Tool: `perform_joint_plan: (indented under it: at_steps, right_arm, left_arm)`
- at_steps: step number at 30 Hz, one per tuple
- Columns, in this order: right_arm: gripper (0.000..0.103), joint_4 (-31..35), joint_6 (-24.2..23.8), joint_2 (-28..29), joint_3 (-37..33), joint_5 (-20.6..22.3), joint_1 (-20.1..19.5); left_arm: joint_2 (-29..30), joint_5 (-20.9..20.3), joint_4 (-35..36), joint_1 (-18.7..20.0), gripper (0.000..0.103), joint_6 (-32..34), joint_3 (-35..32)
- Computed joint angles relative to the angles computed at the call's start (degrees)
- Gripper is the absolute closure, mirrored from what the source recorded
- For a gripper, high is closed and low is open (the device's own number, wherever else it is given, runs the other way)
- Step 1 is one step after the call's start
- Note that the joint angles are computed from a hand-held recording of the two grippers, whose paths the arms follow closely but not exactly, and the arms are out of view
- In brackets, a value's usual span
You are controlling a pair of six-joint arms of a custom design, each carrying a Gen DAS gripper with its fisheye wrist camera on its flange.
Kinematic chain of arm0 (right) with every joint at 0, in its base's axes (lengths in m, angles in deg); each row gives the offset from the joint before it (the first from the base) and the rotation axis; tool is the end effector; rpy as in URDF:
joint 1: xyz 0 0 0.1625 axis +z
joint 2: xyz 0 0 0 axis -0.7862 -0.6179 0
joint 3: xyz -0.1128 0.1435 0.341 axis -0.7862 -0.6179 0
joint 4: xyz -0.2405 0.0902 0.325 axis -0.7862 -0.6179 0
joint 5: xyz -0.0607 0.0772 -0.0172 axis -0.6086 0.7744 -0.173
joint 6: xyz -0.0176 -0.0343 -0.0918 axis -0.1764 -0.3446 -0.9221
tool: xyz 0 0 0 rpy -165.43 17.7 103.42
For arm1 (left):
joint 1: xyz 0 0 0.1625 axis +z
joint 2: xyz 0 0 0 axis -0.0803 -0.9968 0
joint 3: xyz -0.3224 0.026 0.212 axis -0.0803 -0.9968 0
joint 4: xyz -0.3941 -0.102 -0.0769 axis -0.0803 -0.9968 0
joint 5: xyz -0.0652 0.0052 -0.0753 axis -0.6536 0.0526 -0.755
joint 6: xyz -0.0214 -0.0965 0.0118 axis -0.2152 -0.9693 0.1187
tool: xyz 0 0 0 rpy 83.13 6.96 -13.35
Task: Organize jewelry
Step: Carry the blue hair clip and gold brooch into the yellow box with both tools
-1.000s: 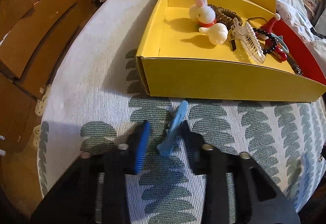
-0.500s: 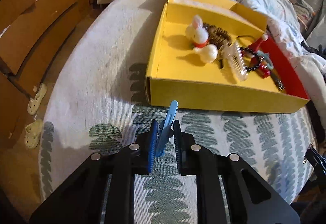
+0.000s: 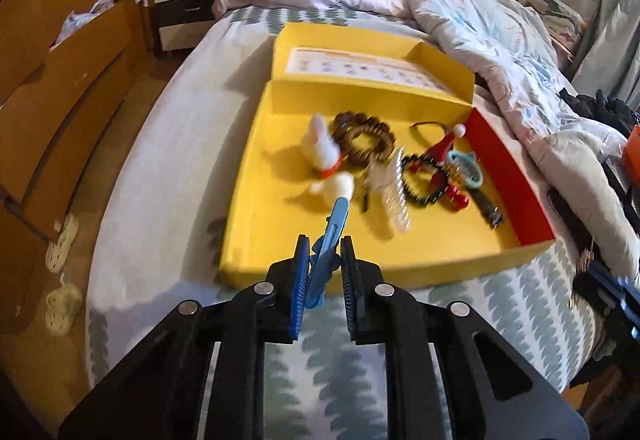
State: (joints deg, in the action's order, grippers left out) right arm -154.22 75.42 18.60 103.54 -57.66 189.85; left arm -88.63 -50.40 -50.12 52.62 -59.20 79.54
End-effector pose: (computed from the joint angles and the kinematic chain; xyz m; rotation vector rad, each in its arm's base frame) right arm 0.4672 -0.3217 0.0327 0.6784 -2.5419 0.8785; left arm -0.0430 -0.3612 0.4304 0.2400 2.3801 -0.7980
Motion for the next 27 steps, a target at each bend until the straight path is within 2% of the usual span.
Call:
perform_joint_plan:
  at_steps: [4,11,14,20,27]
  right_arm:
    - [0.079,2.33,-3.97,2.85,-6.74,0.72,-2.90]
    - [0.079,8.90,-4.84,8.17,-16.13,2.58,-9.40]
    - [0.079,11.21,-5.66,9.52,-17.98,2.40,-10.83]
    - [0.079,15.37,-4.33,11.09,-19.74,1.85,-13.07]
    - [0.079,16.95,-3.05,11.47,-20.07,0.37,-13.93]
  left_arm:
    - [6.52,-2.58,-7.24,3.15,0.087,5.32,-2.72]
    - [17.50,-6.84,-17.57,9.26,0.087,12.12,-7.49]
    - [20.55,-7.90,-20.20,10.72,0.087,14.65,-8.68]
    - [26.39,-10.14,-23.63,14.45,0.087,17.97,-11.00]
    - [27.44,-10.72,-23.67,16.25,0.087,17.99,-11.08]
